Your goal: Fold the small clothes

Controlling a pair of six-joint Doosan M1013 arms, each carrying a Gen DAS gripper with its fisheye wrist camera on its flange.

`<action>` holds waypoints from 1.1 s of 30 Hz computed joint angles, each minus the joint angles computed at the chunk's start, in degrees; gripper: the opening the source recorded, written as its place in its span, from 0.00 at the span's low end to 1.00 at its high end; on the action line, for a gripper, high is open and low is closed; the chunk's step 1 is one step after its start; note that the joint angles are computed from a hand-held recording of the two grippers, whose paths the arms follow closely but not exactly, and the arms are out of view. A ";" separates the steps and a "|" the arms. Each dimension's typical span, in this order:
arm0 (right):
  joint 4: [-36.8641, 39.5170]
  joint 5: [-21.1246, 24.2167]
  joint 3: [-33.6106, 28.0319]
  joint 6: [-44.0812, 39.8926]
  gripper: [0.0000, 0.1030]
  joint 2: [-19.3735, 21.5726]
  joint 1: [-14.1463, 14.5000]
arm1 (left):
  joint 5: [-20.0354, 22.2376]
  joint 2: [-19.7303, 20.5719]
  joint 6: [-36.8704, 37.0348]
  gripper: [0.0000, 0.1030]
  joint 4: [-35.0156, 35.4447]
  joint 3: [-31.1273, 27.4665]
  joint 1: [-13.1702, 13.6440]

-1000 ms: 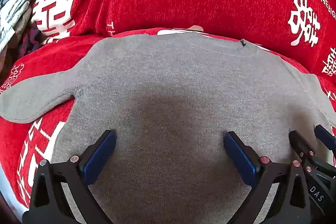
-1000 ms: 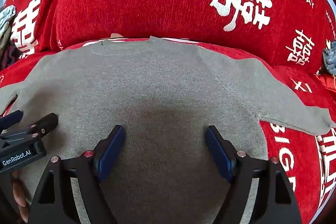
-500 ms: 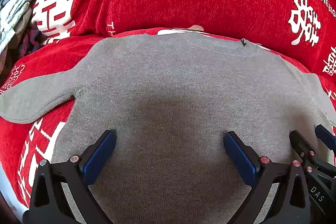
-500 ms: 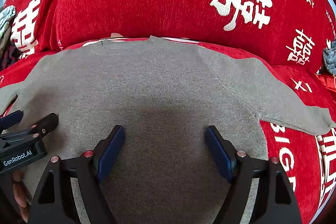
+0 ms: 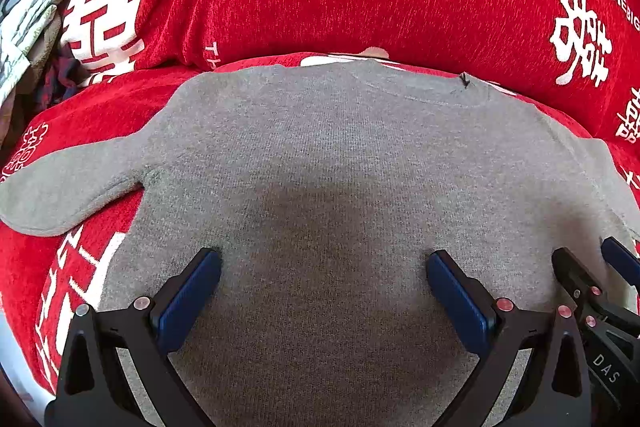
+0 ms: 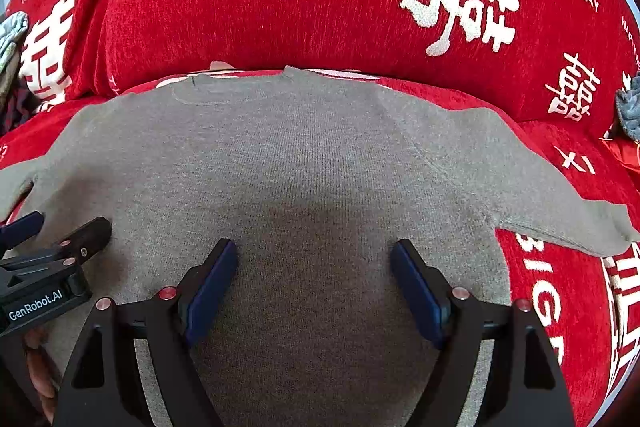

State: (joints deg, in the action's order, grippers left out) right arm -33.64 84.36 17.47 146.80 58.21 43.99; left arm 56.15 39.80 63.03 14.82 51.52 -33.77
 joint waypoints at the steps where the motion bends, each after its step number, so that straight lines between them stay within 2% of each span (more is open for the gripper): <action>1: 0.01 0.06 -0.08 -0.05 0.80 0.04 0.00 | 0.00 0.00 0.00 1.00 0.00 0.00 0.00; 17: -0.10 0.13 -0.16 -0.07 0.80 0.08 0.00 | -0.10 -0.29 -0.08 1.00 0.26 0.59 0.07; 25: 0.14 0.67 -0.76 -0.23 0.80 0.32 -0.04 | 1.33 0.16 -0.66 1.00 0.98 -0.35 -0.24; 30: 2.01 3.05 -4.33 -2.04 0.81 1.80 -0.48 | 3.10 0.76 -0.49 1.00 0.66 -1.74 -0.22; 33: 4.02 6.41 -9.43 -4.24 0.81 4.01 -0.92 | 4.06 1.12 -0.17 1.00 0.08 -2.57 -0.11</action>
State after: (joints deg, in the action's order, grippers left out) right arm -29.62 90.77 8.03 142.55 62.23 43.07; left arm 60.21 40.92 62.87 14.89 48.95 -33.88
